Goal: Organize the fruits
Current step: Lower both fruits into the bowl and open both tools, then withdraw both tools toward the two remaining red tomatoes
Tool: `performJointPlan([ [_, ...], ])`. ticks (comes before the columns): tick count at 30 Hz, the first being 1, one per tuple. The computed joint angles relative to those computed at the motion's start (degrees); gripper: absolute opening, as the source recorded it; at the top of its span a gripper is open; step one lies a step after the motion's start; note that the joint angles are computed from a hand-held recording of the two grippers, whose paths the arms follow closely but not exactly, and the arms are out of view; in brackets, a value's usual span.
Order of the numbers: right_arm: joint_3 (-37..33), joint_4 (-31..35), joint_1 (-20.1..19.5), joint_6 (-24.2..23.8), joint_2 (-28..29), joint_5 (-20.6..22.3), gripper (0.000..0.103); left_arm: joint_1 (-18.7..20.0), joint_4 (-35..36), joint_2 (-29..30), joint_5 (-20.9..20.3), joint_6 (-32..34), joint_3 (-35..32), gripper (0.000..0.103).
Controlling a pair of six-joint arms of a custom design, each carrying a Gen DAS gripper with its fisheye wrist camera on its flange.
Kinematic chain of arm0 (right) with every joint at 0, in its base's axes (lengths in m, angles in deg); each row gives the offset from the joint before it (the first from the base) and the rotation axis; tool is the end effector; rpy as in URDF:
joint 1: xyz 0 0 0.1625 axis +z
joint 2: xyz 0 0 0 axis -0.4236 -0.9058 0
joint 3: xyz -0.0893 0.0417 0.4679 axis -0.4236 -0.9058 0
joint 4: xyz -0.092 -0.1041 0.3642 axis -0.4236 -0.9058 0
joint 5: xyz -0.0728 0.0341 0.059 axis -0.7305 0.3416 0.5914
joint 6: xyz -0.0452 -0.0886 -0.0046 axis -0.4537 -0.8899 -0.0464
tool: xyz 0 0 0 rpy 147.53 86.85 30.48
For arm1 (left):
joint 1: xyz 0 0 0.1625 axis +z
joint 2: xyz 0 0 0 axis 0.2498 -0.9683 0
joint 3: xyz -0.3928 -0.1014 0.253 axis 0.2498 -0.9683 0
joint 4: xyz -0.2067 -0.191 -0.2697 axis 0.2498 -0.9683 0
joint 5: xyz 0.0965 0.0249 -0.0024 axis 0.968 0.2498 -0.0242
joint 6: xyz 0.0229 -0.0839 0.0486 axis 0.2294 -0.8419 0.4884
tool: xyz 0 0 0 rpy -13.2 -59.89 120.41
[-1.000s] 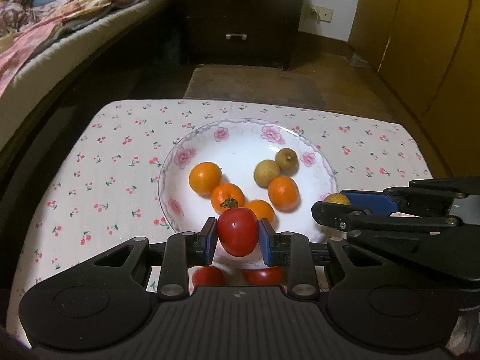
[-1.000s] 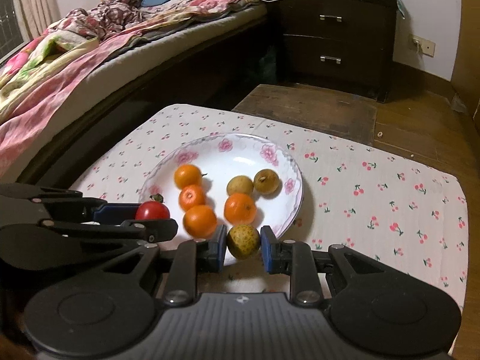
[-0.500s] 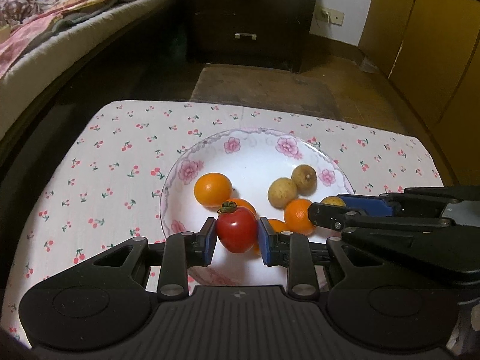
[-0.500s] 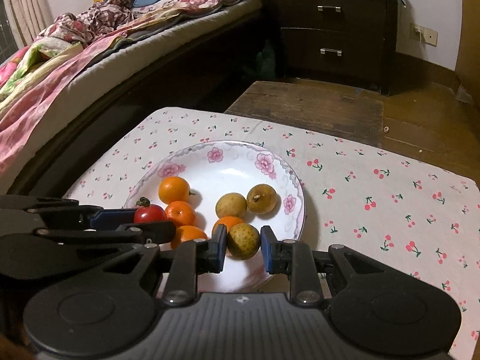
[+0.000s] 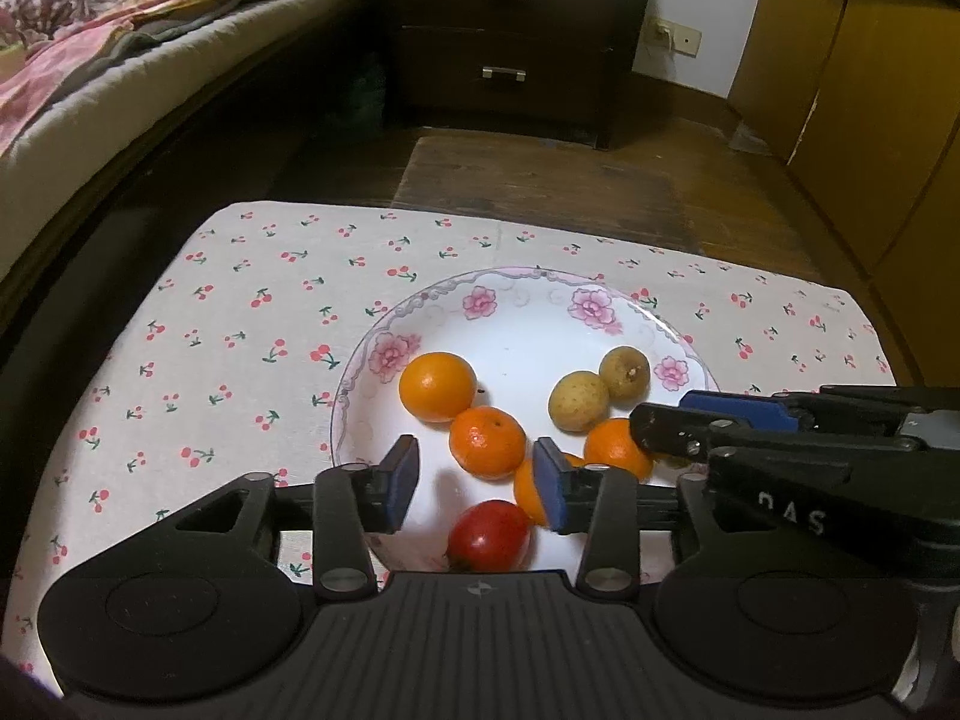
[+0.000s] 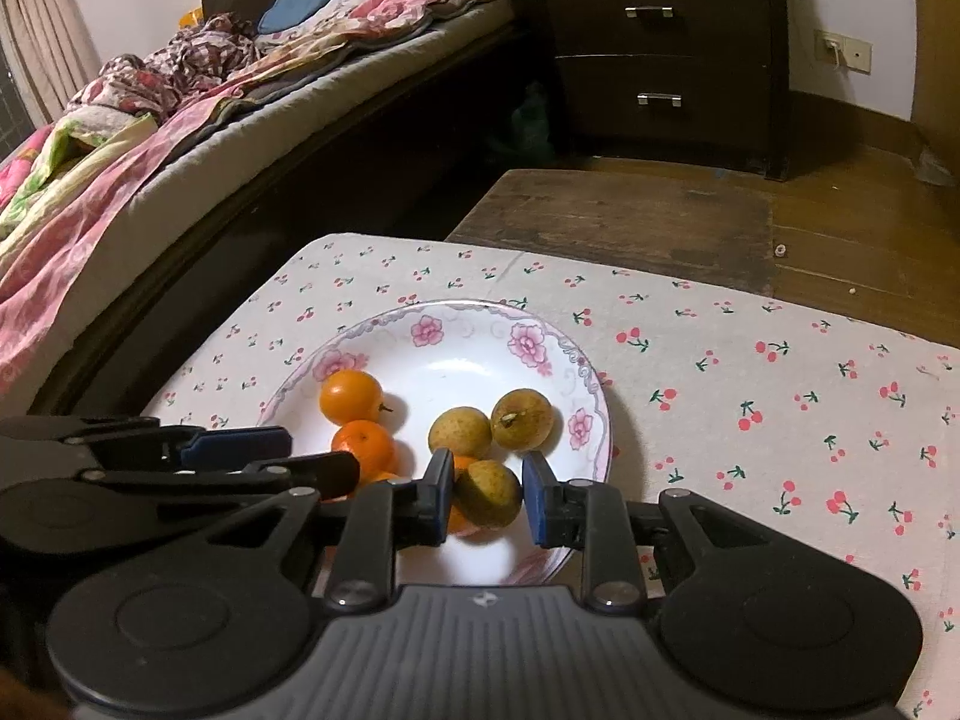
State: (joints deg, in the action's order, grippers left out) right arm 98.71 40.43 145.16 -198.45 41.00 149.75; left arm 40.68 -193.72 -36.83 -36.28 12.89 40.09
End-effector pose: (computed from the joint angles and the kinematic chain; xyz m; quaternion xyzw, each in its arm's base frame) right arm 0.3137 -0.4409 0.0445 -0.0689 -0.8476 0.4366 0.2935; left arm -0.1546 -0.5277 0.2566 0.4437 0.8652 -0.1237 0.1982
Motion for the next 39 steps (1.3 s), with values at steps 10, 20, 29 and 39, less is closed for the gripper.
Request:
performJointPlan([
  [10,0.5,-1.3,0.4,-0.2,-0.3,0.9,0.032,-0.2,-1.1,-0.7,-0.3,0.6,0.3,0.063],
  [20,-0.6,-1.4,2.2,-3.2,0.4,3.8,0.035,-0.1,-1.7,-1.9,-0.6,1.3,0.7,0.068],
  [29,-2.0,-0.9,4.0,-6.4,1.4,5.9,0.037,0.0,-1.0,-3.9,-1.0,1.6,1.1,0.071],
  [39,-2.7,1.1,7.8,-5.4,2.4,5.6,0.038,1.9,2.9,-7.1,-1.4,1.8,0.4,0.072],
])
